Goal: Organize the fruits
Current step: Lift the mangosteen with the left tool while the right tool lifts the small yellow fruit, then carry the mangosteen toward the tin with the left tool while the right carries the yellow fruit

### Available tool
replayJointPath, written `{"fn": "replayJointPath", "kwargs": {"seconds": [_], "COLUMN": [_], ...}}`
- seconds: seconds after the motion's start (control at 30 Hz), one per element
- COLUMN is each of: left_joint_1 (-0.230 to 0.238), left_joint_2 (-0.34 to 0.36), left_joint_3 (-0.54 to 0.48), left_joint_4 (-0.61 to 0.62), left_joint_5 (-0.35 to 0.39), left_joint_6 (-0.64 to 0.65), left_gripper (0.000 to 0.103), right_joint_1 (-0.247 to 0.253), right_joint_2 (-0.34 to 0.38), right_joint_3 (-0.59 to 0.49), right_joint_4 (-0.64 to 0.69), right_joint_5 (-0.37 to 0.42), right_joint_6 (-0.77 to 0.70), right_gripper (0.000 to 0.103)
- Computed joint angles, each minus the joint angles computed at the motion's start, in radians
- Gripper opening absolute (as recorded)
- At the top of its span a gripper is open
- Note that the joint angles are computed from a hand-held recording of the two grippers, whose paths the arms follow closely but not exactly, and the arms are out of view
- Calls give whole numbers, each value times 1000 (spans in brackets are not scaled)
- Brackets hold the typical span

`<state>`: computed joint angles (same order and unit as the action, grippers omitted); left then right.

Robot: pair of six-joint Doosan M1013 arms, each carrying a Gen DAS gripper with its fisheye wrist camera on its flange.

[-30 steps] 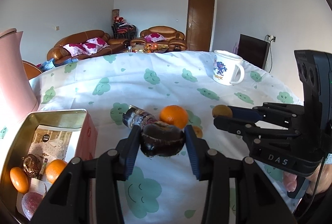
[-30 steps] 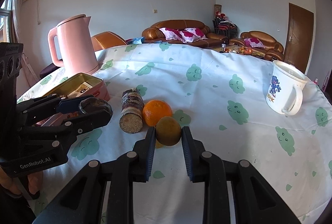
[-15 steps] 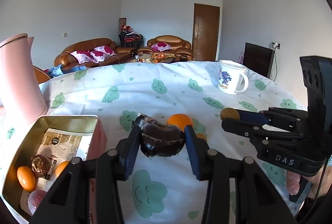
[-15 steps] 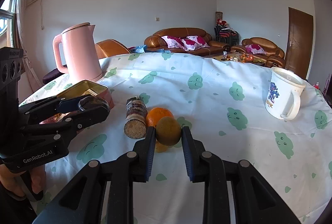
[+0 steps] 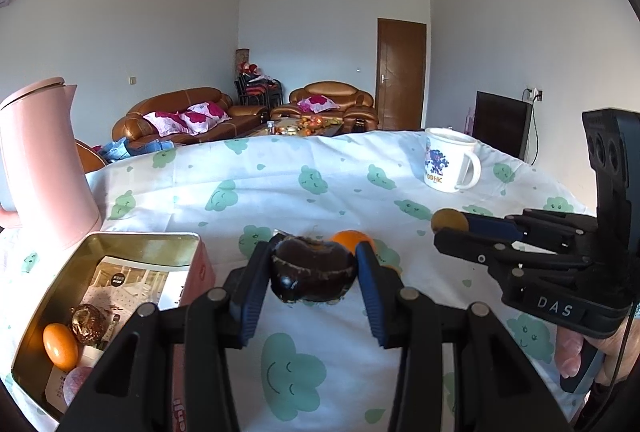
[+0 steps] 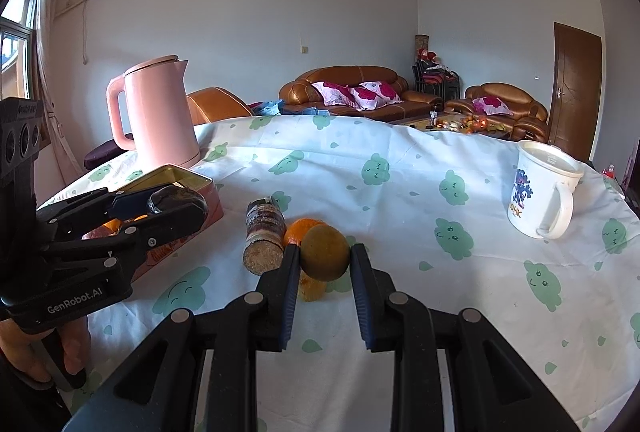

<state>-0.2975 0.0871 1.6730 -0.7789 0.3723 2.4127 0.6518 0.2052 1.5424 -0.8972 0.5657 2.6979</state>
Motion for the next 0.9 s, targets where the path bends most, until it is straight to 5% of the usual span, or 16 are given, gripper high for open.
{"fn": "replayJointPath", "kwargs": {"seconds": [0.9], "left_joint_1": [-2], "left_joint_2": [-25], "left_joint_3": [39], "left_joint_4": [-152], "left_joint_5": [-80], "left_joint_6": [154], "left_gripper": [45], "right_joint_1": [16], "right_joint_2": [-17], "right_joint_3": [30], "right_joint_4": [-159], "right_joint_5": [-14], "right_joint_6": [136], "right_gripper": [27]}}
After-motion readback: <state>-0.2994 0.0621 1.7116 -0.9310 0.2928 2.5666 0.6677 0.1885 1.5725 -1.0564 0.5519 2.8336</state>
